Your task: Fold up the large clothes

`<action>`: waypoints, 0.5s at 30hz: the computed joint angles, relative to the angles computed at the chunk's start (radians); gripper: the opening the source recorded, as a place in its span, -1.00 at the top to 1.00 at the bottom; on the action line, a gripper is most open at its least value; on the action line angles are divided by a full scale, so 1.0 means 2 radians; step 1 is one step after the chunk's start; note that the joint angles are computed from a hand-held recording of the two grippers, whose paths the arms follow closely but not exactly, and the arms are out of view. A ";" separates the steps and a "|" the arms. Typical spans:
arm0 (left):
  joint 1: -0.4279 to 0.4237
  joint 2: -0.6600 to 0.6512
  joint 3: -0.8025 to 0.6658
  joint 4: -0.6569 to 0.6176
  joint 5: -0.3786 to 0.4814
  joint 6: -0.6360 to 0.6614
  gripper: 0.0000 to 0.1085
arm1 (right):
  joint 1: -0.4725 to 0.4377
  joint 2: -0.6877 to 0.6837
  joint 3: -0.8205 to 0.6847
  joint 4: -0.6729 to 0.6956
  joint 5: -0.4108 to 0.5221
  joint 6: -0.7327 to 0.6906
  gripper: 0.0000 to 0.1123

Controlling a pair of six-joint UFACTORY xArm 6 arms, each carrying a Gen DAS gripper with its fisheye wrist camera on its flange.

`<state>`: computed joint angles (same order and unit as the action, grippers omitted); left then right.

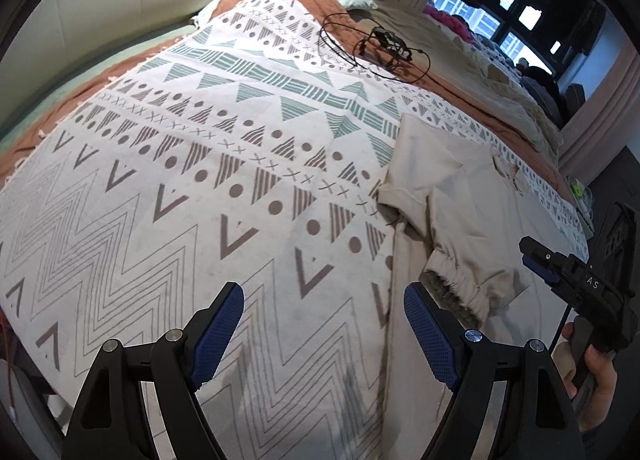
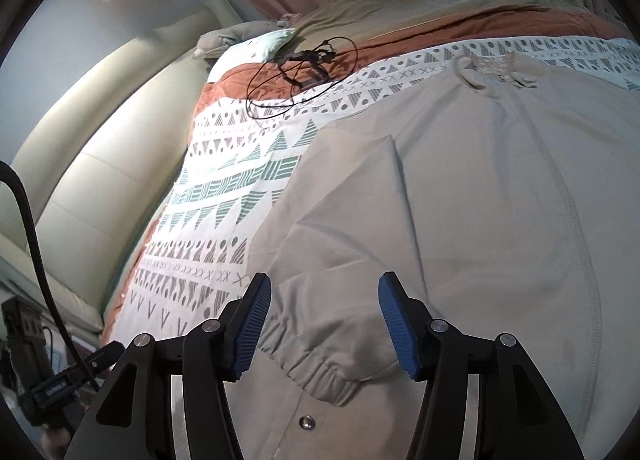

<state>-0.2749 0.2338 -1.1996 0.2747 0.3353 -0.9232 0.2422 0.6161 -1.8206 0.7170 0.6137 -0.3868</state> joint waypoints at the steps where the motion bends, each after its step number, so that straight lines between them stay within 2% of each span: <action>1: 0.004 -0.005 0.013 -0.001 -0.008 -0.003 -0.53 | 0.004 0.008 -0.009 -0.009 0.005 0.004 -0.01; 5: 0.017 -0.019 0.048 0.011 -0.027 -0.027 -0.53 | 0.020 0.042 -0.051 -0.054 0.037 0.020 -0.01; 7: 0.022 -0.024 0.058 0.015 -0.033 -0.036 -0.53 | 0.031 0.061 -0.076 -0.095 0.070 0.028 -0.02; 10: 0.027 -0.029 0.071 0.013 -0.045 -0.044 -0.53 | 0.044 0.084 -0.100 -0.144 0.115 0.031 -0.33; 13: 0.027 -0.034 0.082 0.005 -0.050 -0.040 -0.53 | 0.057 0.089 -0.092 -0.230 0.108 0.061 -0.34; 15: 0.025 -0.039 0.085 0.006 -0.047 -0.034 -0.53 | 0.059 0.088 -0.084 -0.254 0.099 0.063 -0.34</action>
<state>-0.2248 0.1567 -1.0288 0.2858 0.2415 -0.9917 0.3596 0.7917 -1.9889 0.2085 0.8115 -0.2598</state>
